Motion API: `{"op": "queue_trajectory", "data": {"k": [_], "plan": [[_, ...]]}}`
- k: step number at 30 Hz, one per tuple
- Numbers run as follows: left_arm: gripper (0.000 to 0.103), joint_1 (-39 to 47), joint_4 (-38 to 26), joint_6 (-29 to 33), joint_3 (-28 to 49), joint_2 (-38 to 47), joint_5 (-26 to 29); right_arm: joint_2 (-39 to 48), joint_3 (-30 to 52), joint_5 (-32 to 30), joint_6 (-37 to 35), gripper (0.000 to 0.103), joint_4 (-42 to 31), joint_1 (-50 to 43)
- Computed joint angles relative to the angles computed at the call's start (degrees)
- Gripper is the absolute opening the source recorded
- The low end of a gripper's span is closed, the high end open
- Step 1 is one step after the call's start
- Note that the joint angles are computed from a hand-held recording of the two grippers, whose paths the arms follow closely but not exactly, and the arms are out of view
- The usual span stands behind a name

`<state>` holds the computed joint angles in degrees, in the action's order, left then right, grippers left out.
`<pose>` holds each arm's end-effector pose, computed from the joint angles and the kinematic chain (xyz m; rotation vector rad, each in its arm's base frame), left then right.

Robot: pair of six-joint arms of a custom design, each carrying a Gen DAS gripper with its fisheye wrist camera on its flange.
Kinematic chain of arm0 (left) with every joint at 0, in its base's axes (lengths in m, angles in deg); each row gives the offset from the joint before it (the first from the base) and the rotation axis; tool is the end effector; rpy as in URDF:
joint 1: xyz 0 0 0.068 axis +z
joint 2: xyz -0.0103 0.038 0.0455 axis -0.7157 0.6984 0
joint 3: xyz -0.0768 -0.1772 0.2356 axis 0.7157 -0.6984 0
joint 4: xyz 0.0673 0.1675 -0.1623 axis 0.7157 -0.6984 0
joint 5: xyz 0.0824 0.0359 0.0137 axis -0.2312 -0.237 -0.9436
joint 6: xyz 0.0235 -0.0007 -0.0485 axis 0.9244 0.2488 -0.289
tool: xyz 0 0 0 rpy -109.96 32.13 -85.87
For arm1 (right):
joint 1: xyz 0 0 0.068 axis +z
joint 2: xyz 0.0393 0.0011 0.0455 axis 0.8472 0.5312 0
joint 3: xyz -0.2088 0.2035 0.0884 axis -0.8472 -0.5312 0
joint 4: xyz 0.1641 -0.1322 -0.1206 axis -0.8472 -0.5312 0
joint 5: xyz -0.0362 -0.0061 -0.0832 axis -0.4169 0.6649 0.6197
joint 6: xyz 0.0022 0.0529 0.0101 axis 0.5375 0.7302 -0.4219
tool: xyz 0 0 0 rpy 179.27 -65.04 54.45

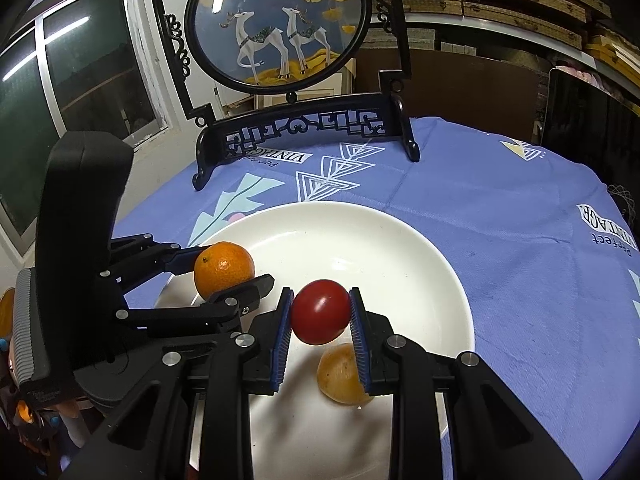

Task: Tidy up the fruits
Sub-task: 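Carry the orange and red tomato onto the plate and release both, then grasp a yellow tomato with the left tool while the right tool grasps a red plum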

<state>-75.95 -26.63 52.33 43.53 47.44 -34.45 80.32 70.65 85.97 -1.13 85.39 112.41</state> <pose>0.2586 -0.1469 0.1488 0.7153 2.3307 -0.0792 0.1878 0.2340 0.1717 0.0152 2.3545 0.2251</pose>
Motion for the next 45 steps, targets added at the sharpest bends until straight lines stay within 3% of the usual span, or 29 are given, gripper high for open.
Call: {"op": "queue_trajectory", "data": {"k": [15,18,23,26,32,39,42,45], "plan": [[0.046,0.0,-0.1,0.0,0.8,1.2,-0.4,1.4,0.8,-0.1,-0.7,0.029,0.2,-0.9],[0.047,0.3,-0.4,0.1,1.1,1.3,0.1,0.0,0.1,3.0,1.0,0.062,-0.2,0.0],[0.066,0.4,1.6,0.3,-1.4,-2.0,-0.5,-3.8,-1.2,5.4,2.3,0.062,-2.3,1.7],[0.072,-0.1,2.6,0.5,-3.7,-5.1,-1.4,-6.0,-2.0,6.8,4.9,0.068,-4.8,3.4],[0.081,0.1,0.6,0.5,-8.6,-14.0,-1.3,-11.5,-3.2,11.3,15.4,0.072,-13.8,11.5],[0.089,7.7,-8.3,5.7,-18.5,-34.7,6.5,-6.1,4.2,17.3,34.9,0.082,-33.4,33.6],[0.093,17.5,-17.9,12.3,-21.4,-45.9,15.3,3.9,12.3,17.3,40.1,0.083,-42.0,43.4],[0.094,28.8,-26.9,21.7,-22.9,-52.4,23.5,10.8,18.0,16.7,41.6,0.083,-43.5,48.6]]}}
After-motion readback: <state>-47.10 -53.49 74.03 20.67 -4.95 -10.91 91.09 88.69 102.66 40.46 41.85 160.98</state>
